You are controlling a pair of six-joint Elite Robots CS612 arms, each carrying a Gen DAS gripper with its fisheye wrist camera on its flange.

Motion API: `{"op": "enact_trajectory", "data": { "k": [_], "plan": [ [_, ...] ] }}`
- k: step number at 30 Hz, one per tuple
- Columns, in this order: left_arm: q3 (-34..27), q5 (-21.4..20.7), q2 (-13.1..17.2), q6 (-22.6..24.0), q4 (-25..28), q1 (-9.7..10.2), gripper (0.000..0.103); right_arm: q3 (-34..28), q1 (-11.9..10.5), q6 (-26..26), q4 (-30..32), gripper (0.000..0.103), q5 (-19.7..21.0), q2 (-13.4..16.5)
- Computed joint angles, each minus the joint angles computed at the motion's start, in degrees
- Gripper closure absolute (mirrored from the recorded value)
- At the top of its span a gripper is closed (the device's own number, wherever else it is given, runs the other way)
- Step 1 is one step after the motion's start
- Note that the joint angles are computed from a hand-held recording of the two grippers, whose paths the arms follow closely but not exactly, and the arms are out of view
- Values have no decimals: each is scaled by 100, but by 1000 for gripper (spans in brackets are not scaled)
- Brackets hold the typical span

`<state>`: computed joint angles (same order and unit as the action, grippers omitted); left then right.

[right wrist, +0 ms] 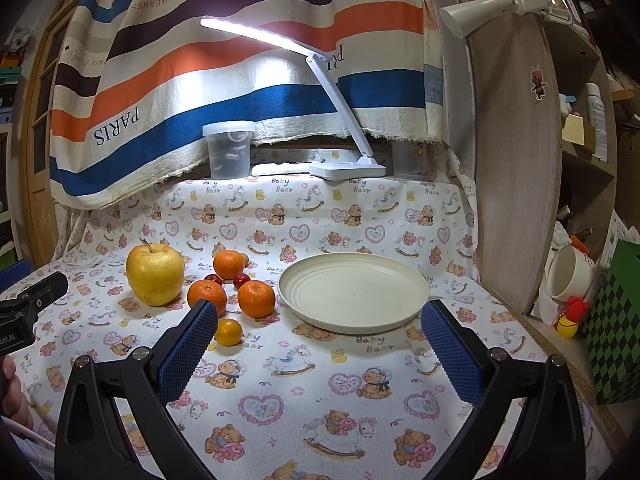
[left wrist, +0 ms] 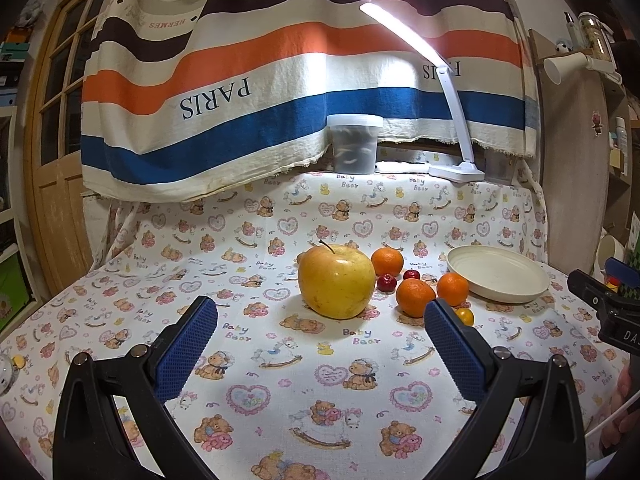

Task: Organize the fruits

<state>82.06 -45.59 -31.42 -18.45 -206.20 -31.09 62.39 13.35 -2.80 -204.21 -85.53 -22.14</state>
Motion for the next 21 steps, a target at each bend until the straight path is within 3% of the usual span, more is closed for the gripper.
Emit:
{"op": "enact_trajectory", "data": {
  "k": [3, 8, 11, 15, 19, 21],
  "plan": [
    [-17, 122, 21, 55, -90, -25, 0, -35, 15, 58, -34, 1, -219, 23],
    [9, 19, 59, 414, -657, -40, 0, -19, 0, 69, -21, 1, -208, 13],
    [-61, 466, 13, 699, -342, -76, 0, -48, -8, 7, 31, 1, -126, 22],
    [55, 192, -153, 896, -535, -1, 0, 28, -10, -48, -264, 1, -238, 8],
    [-144, 474, -115, 1862, -1291, -28, 0, 65, 7, -351, -486, 1, -536, -67],
    [-280, 518, -112, 2041, -1374, -14, 0, 40, 26, -513, -359, 1, -715, -139]
  ]
}}
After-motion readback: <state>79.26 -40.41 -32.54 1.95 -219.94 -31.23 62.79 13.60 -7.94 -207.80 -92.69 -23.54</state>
